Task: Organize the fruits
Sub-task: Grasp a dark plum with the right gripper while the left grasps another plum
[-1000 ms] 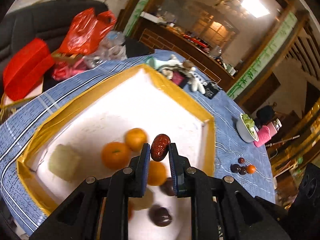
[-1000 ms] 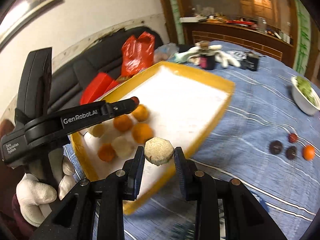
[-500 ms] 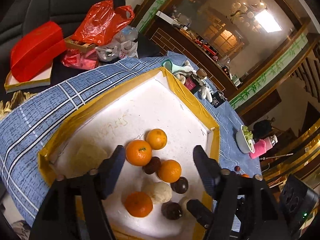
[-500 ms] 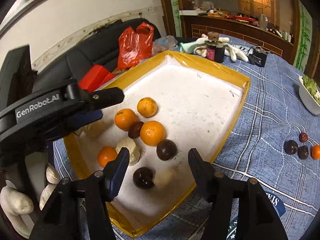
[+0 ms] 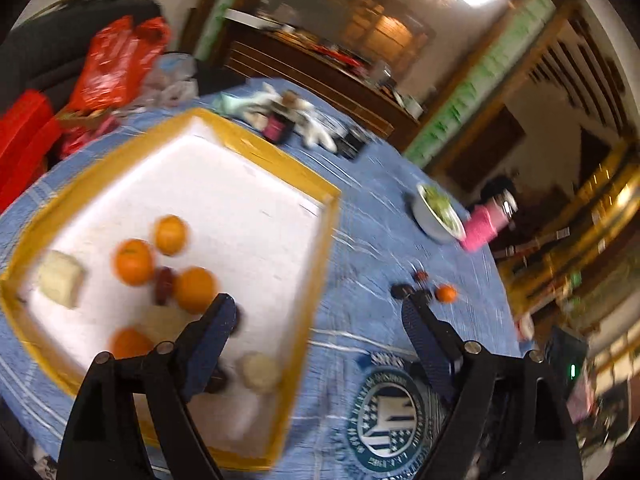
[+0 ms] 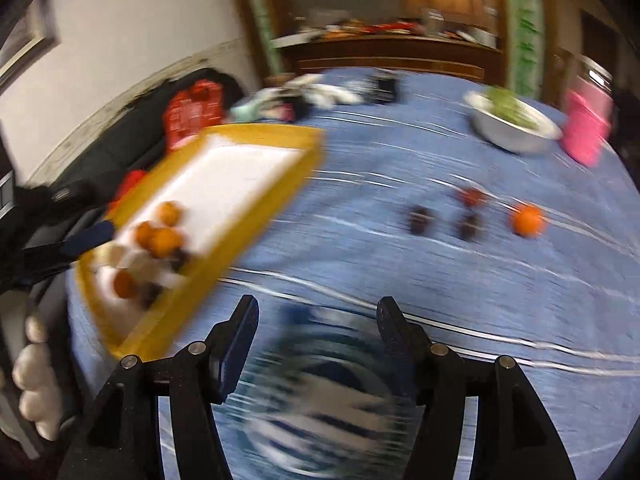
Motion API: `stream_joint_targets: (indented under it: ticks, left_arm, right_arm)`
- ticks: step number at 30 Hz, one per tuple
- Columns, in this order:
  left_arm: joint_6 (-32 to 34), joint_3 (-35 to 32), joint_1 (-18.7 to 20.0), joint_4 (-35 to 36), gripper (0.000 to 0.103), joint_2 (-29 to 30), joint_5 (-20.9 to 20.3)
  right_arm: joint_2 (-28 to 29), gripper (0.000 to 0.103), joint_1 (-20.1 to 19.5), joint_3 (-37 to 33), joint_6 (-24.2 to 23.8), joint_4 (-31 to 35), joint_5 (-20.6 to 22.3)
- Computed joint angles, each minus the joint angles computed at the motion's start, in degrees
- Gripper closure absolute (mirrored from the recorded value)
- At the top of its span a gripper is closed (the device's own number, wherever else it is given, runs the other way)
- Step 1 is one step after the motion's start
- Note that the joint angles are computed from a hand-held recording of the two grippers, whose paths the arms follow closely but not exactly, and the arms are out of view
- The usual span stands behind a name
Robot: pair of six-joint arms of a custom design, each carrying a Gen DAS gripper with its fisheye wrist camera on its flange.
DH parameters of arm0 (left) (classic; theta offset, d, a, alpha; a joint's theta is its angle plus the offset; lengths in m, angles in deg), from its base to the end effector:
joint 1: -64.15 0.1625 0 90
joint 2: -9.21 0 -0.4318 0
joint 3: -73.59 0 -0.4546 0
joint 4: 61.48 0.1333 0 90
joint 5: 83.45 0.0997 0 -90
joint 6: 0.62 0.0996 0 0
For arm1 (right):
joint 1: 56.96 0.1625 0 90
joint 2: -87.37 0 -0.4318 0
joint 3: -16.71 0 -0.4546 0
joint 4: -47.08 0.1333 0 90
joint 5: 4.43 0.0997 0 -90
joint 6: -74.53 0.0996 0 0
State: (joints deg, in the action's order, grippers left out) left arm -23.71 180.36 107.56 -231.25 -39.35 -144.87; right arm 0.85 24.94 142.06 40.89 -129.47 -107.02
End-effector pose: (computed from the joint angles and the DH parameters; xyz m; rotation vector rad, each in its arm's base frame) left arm -0.3479 -0.5782 0.0551 0.4406 2.7903 -0.8515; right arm 0.0373 -0.5299 0.3168 0.4322 -2.4571 0.9319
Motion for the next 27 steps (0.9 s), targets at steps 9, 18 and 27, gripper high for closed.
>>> stream_joint_targets:
  ticks: [9, 18, 27]
  left_arm:
    - [8.6, -8.7, -2.8, 5.8, 0.019, 9.6, -1.2]
    - [13.5, -15.5, -1.8, 11.5, 0.070, 15.5, -0.8]
    - [16.9, -22.3, -1.5, 15.1, 0.068, 20.6, -0.4]
  right_arm:
    - [-2.8, 0.037, -8.0, -6.1, 3.5, 3.0, 1.3]
    - [5.6, 0.049, -6.2, -14.1, 3.9, 6.4, 2.0]
    - [9.2, 0.074, -6.2, -16.9, 3.6, 7.5, 2.0]
